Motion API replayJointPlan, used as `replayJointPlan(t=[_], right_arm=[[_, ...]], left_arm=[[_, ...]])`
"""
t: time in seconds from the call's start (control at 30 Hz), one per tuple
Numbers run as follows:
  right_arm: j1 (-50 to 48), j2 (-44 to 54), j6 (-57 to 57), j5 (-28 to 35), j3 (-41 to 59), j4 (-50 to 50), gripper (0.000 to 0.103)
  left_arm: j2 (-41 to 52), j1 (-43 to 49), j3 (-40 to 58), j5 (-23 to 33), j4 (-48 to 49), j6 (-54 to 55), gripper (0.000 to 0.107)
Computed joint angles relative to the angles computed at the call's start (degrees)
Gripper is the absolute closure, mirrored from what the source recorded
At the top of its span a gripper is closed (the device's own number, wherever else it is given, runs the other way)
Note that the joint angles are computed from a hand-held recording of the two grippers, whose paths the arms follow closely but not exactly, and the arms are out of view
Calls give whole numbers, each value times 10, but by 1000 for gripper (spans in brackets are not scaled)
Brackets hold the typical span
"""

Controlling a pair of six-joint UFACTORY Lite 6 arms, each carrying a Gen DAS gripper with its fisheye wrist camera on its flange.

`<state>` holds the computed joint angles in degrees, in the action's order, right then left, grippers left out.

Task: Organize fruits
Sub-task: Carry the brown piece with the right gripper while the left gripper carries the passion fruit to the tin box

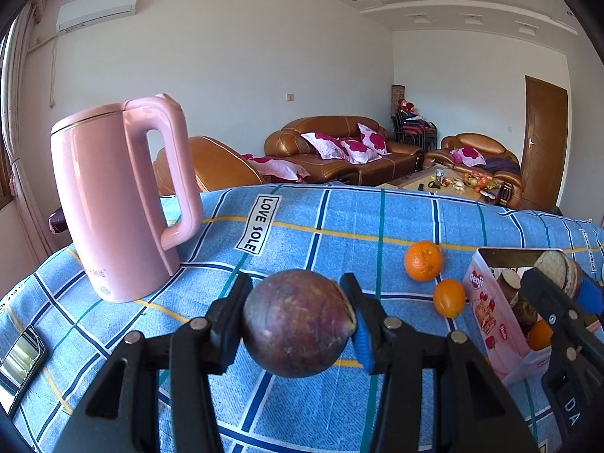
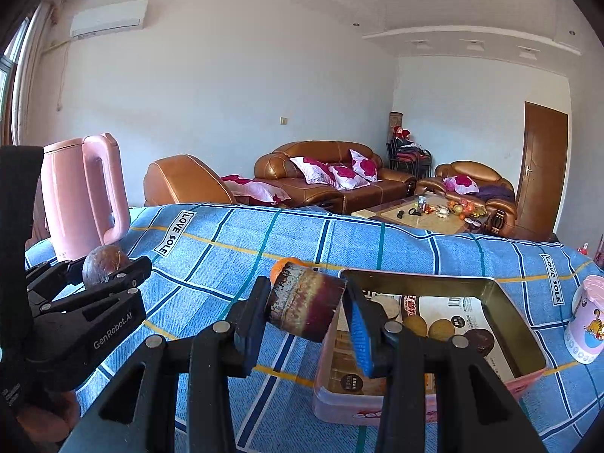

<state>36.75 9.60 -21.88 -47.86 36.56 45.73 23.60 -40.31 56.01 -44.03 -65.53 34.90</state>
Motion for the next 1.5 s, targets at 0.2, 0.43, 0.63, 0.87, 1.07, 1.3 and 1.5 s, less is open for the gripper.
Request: replayJointPlan(t=[0.2, 0.43, 0.63, 0.87, 1.07, 1.3, 1.5], right_arm=[[14, -16, -7, -10, -18, 21, 61], [18, -25, -15, -9, -24, 30, 61], [17, -42, -22, -14, -45, 39, 61], [4, -65, -20, -8, -68, 32, 61], [-9, -89, -22, -7, -91, 28, 61], [-42, -121, -26, -3, -121, 10, 61], [-96, -157, -18, 12, -151, -28, 61]], left_arm=[[-7, -14, -8, -12, -11, 4, 57], [-4, -32, -4, -21, -29, 21, 57], [2, -45, 4, -23, -40, 35, 57], [5, -55, 13, -10, -45, 37, 57], [15, -71, 29, -5, -61, 47, 57], [35, -87, 63, 2, -77, 66, 57], [58, -105, 95, -1, -92, 84, 57]])
